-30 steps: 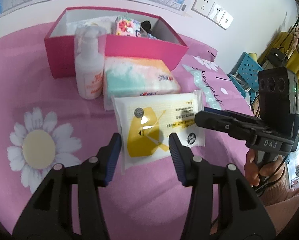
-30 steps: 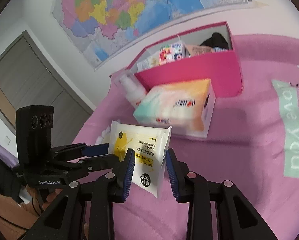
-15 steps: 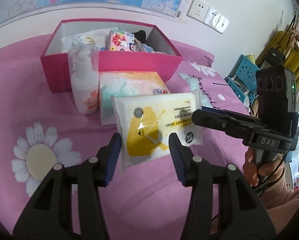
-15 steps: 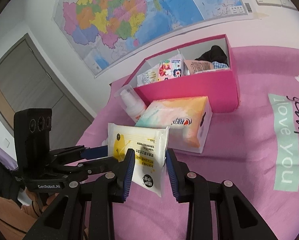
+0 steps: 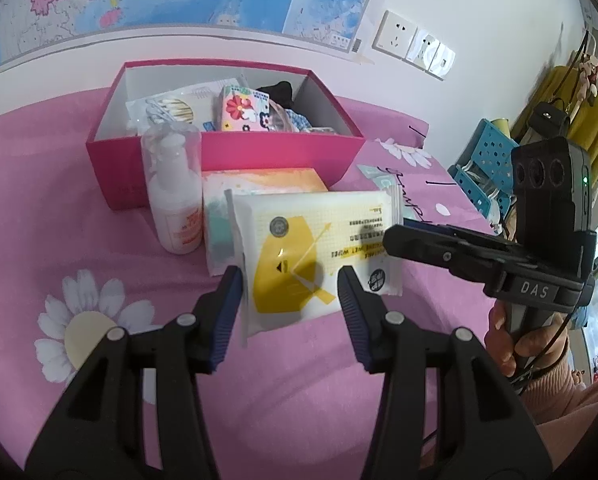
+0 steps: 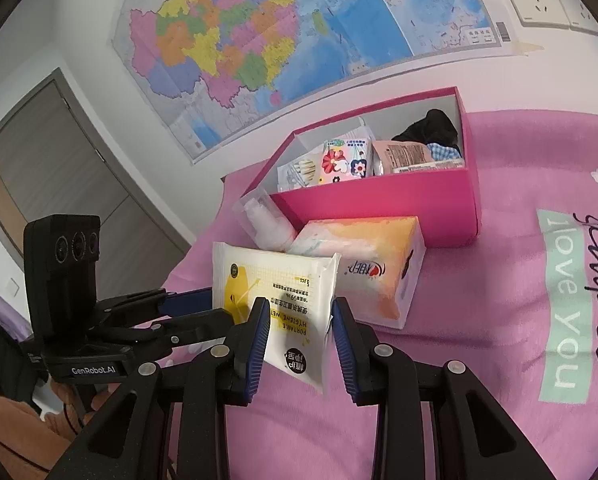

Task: Organize soft objects
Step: 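Lift the wet wipes pack with the right tool toward the pink box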

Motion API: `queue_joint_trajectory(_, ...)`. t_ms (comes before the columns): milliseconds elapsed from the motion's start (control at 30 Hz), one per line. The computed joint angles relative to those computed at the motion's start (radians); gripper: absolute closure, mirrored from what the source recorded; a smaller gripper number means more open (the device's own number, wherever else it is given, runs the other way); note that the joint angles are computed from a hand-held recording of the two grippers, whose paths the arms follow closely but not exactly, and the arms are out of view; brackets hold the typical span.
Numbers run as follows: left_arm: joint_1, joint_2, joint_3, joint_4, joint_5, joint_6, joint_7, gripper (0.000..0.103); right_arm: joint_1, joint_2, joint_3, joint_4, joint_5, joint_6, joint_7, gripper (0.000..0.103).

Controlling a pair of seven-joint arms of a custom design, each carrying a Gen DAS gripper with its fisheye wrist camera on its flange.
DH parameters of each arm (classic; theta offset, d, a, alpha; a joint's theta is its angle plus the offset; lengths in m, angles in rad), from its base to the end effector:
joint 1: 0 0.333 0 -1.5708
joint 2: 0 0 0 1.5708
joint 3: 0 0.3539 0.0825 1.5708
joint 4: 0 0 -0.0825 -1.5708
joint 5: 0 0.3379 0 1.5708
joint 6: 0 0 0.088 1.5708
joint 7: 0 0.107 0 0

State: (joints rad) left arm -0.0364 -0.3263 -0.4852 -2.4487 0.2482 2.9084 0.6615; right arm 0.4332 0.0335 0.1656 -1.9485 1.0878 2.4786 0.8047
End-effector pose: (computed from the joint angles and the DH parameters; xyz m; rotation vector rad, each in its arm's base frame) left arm 0.3638 -0.2536 0.5527 -1.9765 1.7337 -0.9745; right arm 0.4688 0.3145 0.5709 -1.9569 0.9918 0.2608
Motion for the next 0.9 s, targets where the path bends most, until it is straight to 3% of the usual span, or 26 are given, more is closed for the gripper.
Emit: queue_joint_trajectory(900, 0.024, 0.008, -0.001, 0.039, 0.041, 0.0, 0.003, 0.052, -0.007, 0.006, -0.001, 0.04, 0.027, 0.012, -0.027, 0.07)
